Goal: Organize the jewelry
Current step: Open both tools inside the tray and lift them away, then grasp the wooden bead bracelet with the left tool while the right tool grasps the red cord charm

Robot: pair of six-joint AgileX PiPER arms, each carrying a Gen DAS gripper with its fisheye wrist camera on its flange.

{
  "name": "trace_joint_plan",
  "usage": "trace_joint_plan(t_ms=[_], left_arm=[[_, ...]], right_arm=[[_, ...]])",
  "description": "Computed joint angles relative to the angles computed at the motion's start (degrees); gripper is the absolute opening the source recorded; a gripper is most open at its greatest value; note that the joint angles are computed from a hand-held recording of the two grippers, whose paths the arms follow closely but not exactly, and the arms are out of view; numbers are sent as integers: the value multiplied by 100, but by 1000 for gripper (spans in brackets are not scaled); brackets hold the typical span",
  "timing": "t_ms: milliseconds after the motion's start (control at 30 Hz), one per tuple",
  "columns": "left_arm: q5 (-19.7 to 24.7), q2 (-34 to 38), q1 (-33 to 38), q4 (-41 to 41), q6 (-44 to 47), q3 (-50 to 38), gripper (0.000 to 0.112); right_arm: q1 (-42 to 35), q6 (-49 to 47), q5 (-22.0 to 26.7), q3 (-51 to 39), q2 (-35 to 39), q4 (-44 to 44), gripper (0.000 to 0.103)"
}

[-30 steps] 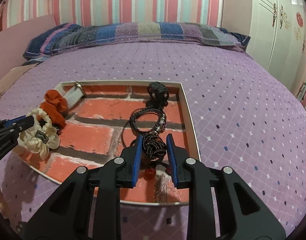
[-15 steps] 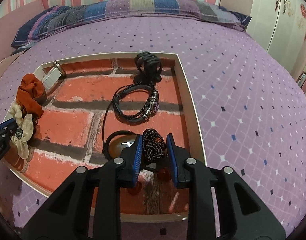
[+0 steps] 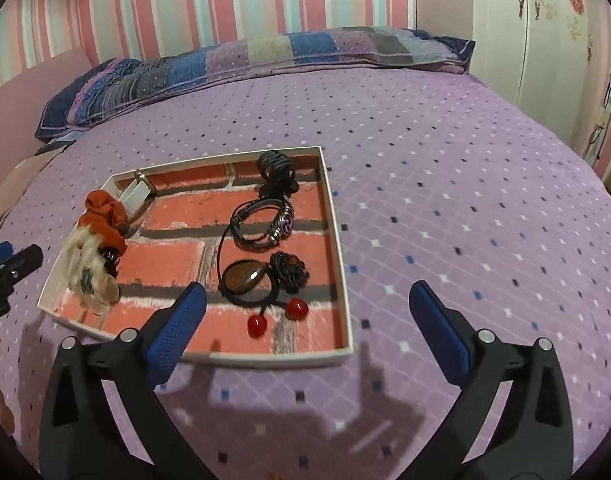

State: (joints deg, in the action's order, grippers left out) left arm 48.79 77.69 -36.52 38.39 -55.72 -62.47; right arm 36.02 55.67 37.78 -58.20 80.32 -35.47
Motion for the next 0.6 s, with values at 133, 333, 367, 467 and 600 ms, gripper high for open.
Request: trace_joint_plan(t_ms=[133, 333, 367, 467, 600], left_arm=[[82, -267, 11, -342, 89, 106, 86], [570, -1014, -604, 222, -992, 782, 86], [606, -1156, -707, 231, -1099, 927, 86], [771, -1435, -1013, 198, -1216, 1232, 87], [1213, -1717, -1591, 313, -1591, 1542, 88]], right_arm=[[336, 319, 424, 206, -332, -359, 99], [1267, 1374, 1221, 780, -822, -1384, 99], [1380, 1505, 1273, 899, -907, -1423, 99], [1841, 1898, 1532, 1231, -1096, -1592, 99], [2715, 2501, 2408, 1452, -1156, -1932, 99]])
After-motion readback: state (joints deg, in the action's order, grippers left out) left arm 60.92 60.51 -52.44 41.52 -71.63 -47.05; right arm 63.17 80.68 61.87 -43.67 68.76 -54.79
